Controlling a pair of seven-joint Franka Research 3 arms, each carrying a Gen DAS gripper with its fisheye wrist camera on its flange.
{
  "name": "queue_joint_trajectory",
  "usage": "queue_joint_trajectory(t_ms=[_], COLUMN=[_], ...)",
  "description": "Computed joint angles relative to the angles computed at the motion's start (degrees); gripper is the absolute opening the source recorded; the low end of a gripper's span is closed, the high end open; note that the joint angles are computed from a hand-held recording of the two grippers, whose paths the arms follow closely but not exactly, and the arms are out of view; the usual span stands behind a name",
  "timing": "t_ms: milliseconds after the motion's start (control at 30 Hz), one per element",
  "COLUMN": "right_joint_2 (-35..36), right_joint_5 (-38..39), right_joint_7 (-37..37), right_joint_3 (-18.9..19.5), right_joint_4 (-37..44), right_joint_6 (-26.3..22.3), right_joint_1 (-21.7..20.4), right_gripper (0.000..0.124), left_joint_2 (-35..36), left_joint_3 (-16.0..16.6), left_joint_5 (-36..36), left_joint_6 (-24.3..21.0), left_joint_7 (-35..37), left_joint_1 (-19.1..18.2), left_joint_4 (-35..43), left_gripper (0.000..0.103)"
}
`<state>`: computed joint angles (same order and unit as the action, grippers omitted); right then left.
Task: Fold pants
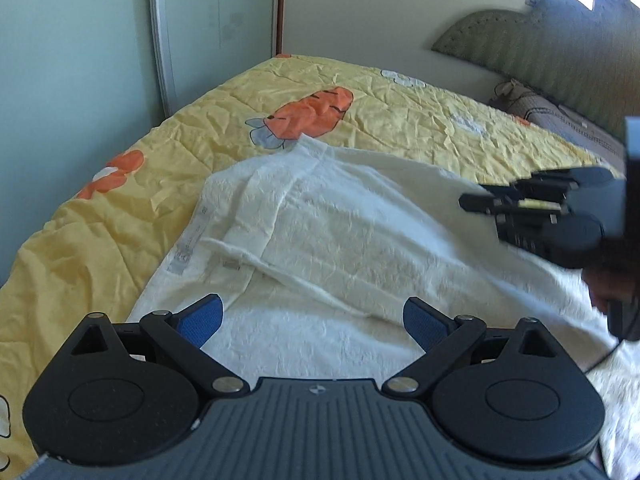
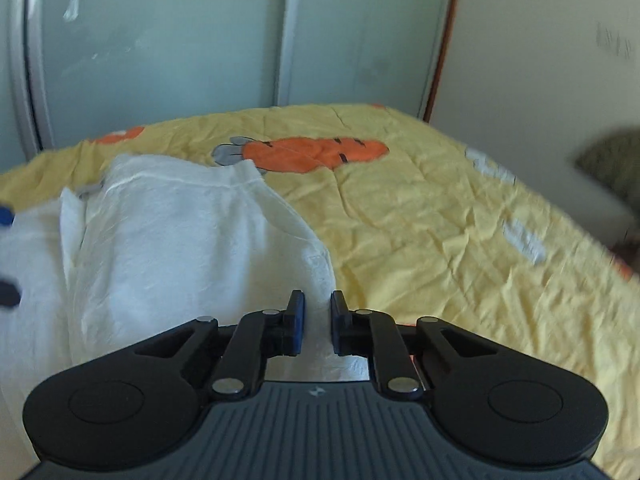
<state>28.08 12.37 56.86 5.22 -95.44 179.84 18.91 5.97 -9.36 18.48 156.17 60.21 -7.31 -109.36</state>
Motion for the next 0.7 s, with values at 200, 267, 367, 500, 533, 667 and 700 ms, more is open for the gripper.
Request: queue_joint_trajectory(t_ms=[200, 267, 367, 500, 533, 667, 700], right_joint_2=[-8.0, -9.4, -11.7, -12.6, -12.7, -12.4, -12.2], right_joint_5=[8.1, 3.2, 2.7, 3.5, 3.2, 9.4, 12.2], right_joint_7=[-26.8, -24.0, -23.7, -22.2, -21.5, -25.3, -27.9], right_joint_3=[-22.7, -31.4, -32.0, -28.3, -27.2, -26.1, -26.4], right_joint_4=[-20.9, -27.0, -32.1, -32.6, -32.4, -31.2, -31.0], right_joint_6=[24.6, 28.5, 31.3, 30.2, 29.9, 31.3, 32.2], right_joint_1=[30.0, 39.4, 41.8, 38.3, 37.0, 37.0, 37.9], right_gripper=[0.01, 0.009, 0.006, 0.005, 0.005, 0.008, 0.01], left_joint_2=[1.2, 1.9, 3.4, 5.7, 6.2, 7.6, 7.0], left_joint_3=[-5.0, -8.2, -6.6, -3.0, -3.3, -9.2, -10.1], left_joint_5=[-32.1, -49.0, -53.0, -44.8, -45.0, -57.1, -59.6], left_joint_6=[7.8, 7.8, 5.5, 8.1, 8.6, 8.3, 9.4], left_joint_7=[14.4, 24.5, 23.5, 11.4, 9.7, 16.6, 19.4], left_joint_1=[5.9, 8.5, 7.5, 4.6, 5.0, 10.5, 11.2], left_joint_4=[1.2, 2.0, 3.8, 4.2, 4.4, 5.2, 4.2], left_gripper=[0.098, 0.099, 0.098, 0.087, 0.071, 0.007, 0.006])
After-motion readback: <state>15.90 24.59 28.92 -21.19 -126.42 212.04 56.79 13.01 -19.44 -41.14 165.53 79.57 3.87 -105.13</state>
